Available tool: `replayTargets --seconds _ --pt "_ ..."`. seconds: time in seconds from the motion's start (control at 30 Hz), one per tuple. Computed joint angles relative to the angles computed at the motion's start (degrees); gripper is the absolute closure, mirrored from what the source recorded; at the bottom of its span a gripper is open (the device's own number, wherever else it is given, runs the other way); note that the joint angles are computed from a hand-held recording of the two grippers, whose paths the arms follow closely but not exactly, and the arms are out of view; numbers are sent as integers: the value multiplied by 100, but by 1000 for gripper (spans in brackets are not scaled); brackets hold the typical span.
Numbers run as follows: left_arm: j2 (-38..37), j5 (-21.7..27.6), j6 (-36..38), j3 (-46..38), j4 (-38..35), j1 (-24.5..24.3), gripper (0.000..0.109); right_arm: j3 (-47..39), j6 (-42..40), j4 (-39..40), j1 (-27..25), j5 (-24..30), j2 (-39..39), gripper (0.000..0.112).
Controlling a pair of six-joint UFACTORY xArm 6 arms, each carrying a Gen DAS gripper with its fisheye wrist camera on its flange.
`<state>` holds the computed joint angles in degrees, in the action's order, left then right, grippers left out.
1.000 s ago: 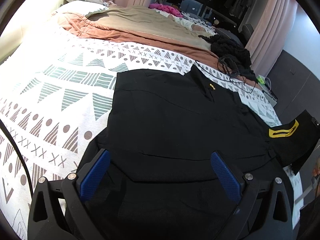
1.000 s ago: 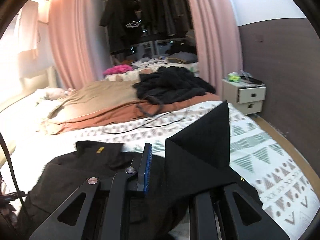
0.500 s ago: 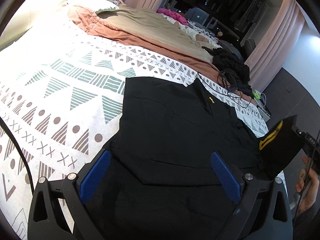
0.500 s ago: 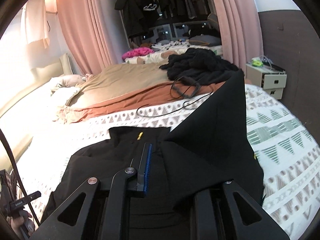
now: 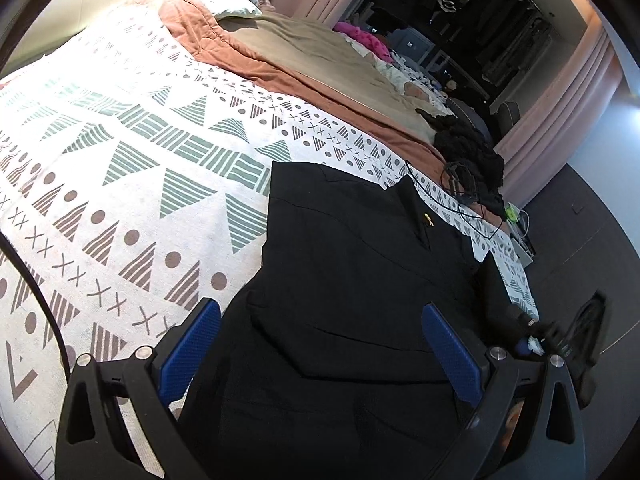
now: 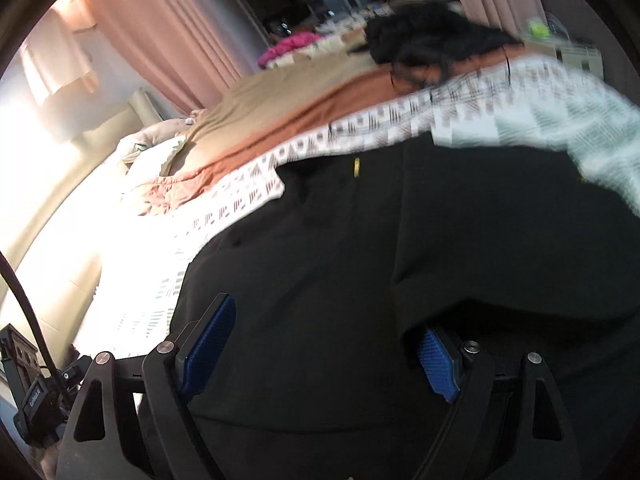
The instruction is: Fold large clothes
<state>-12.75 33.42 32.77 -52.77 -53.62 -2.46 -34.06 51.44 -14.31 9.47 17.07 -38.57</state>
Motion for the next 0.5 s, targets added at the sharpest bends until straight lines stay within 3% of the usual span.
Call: replayTargets --seconds 0.13,0.27,0.33,0.43,0.5 --pt "-13 22 44 5 13 -23 6 365 -532 1022 -162 -67 -231 28" --pt "11 30 0 2 160 -76 6 994 -993 1814 -492 -6 -984 28" --pt "22 12 -42 13 233 -118 6 1254 -1406 2424 -884 174 -1485 28" --pt "39 -50 -115 23 364 -195 6 1465 -1580 2698 -1549 426 -2065 28" --pt "27 -115 -153 49 438 -236 6 1476 -2188 3379 -2053 599 -2221 28"
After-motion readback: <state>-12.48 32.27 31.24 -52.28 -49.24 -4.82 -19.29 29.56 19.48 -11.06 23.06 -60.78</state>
